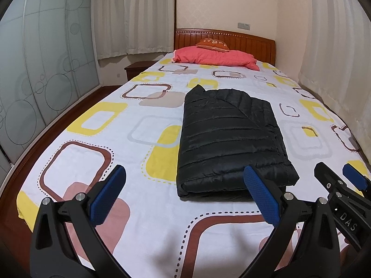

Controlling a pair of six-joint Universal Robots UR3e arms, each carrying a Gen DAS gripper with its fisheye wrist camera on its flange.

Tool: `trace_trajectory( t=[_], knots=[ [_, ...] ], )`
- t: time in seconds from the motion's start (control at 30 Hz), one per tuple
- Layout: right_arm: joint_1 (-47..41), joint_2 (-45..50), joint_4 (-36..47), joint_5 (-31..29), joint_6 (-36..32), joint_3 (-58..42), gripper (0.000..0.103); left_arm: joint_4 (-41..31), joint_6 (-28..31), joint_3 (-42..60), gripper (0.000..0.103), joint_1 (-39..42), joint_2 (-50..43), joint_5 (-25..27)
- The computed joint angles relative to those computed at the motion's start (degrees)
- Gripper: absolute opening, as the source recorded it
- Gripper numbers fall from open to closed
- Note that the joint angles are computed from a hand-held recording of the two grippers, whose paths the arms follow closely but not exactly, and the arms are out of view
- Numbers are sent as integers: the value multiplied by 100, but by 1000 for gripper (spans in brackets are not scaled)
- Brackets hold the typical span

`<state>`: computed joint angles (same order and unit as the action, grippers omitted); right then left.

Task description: Fold large clothes

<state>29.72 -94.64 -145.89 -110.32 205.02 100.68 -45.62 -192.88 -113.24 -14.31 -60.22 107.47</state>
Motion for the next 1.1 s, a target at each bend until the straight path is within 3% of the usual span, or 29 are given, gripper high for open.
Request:
trace_trajectory(
  t=[1.1],
  knots=[
    [111,71,63,-72,45,-164,78,2,-141,21,101,-80,-48,15]
  ],
)
